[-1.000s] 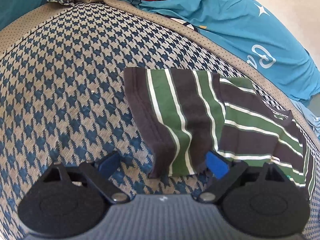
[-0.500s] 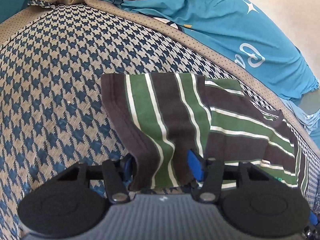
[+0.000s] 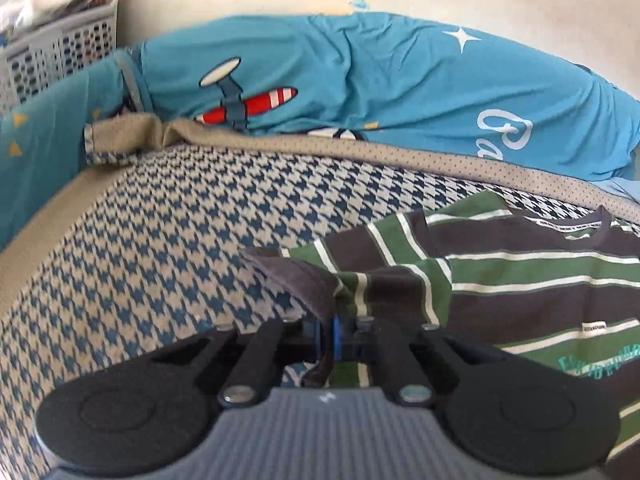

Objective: Fold clothes

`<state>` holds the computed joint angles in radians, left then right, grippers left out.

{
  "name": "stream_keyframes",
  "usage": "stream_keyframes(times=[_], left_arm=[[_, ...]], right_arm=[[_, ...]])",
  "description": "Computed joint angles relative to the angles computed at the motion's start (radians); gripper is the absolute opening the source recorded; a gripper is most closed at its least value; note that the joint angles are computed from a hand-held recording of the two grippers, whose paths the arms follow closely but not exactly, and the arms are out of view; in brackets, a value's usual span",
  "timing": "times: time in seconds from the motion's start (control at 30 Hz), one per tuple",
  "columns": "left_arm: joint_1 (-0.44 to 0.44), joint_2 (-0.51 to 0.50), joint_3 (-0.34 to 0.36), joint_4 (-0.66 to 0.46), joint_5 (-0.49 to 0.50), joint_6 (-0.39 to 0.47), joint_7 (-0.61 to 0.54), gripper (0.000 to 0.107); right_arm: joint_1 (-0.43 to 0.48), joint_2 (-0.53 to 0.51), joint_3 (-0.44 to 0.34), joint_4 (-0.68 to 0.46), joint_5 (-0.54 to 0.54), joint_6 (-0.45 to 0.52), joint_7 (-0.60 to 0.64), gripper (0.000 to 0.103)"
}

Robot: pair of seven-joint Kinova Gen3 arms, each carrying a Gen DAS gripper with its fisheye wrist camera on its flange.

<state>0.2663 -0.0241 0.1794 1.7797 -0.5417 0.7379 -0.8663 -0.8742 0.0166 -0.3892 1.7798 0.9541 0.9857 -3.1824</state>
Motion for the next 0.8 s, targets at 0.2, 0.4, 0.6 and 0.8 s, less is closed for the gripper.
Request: stream_keyframes(times=[0.2, 0.4, 0.6, 0.8], left_arm=[[0.012, 0.071, -0.017, -0.079, -0.013, 0.144, 0.032, 0.005], [0.042, 0.089, -0.038, -0.076, -0.045, 0.164, 0.051, 0.005], [0.062, 0.115, -0.047, -0.097, -0.093, 0.174, 0.103, 0.005], [0.042, 0.154, -0.082, -0.186, 0.051, 0.294, 0.067, 0.036]], right_arm=[[0.011, 0.001, 0.008, -0.01, -0.042, 0.033, -0.008, 0.049], [0.037, -0.023, 0.019, -0.006, -0.086, 0.092, -0.041, 0.049], [0.096, -0.08, 0.003, 0.027, -0.096, 0.156, -0.071, 0.049], [0.184, -0.12, 0.003, 0.041, -0.137, 0.234, -0.055, 0.054]])
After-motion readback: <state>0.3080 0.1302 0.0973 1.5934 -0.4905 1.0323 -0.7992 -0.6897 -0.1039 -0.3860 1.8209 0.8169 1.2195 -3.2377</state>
